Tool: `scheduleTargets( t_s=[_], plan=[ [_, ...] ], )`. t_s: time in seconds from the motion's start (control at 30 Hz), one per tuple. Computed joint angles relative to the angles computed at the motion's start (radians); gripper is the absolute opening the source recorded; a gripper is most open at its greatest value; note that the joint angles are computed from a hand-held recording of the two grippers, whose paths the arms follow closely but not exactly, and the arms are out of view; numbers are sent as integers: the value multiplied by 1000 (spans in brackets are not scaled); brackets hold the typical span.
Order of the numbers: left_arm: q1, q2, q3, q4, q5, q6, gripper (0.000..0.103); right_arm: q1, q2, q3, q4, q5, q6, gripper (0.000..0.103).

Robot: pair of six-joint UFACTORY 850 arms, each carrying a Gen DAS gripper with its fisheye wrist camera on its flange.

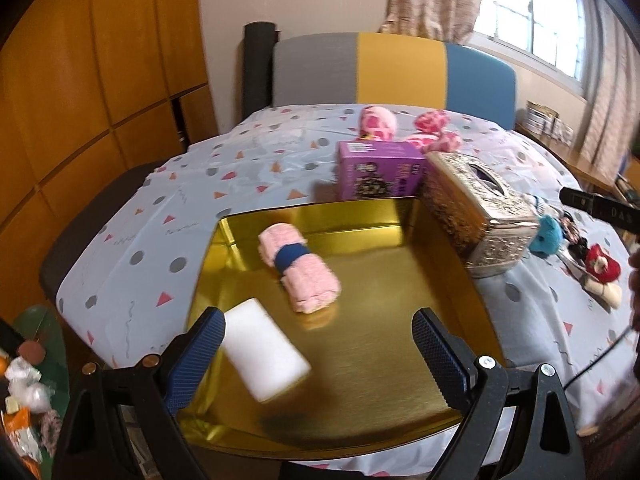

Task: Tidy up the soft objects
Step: 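Move both tools back toward the remaining soft toys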

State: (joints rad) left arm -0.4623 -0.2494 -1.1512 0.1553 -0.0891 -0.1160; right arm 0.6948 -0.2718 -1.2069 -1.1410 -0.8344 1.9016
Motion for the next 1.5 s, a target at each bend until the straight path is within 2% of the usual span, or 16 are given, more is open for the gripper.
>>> scheduleTargets(
  t_s=[0.13,0.27,0.43,0.53,0.6,0.7,0.97,1.1,1.2,1.3,1.5],
  plan=[
    [-31,-6,-11,-138,-7,161,95,-21,78,88,-3,-50,57,69],
    [-57,-13,-23,-194,-14,236,95,-48,152,170,5,-105,105,70],
    [-93,-23,-38,-132,-24,213,95,-91,229,282,26,-201,182,70],
    [-120,-32,-53,-107,-31,212,95,-120,263,343,46,-222,239,70],
    [-135,-40,-64,-84,-34,203,95,-139,296,400,66,-204,314,70],
    [-159,-55,-87,-122,-43,257,95,-178,353,457,100,-122,384,70],
    [-219,-102,-159,-192,-60,370,95,-182,419,514,88,-81,481,70],
    [-249,-130,-205,-291,-77,486,95,-192,422,519,76,-60,498,70],
    [-268,-154,-245,-455,-95,648,95,-193,434,529,78,-53,520,70],
    [-288,-195,-322,-594,-152,776,95,-197,450,543,77,-50,551,70],
    [-330,-331,-543,-619,-300,763,88,-199,483,570,61,-37,606,70]
  ],
)
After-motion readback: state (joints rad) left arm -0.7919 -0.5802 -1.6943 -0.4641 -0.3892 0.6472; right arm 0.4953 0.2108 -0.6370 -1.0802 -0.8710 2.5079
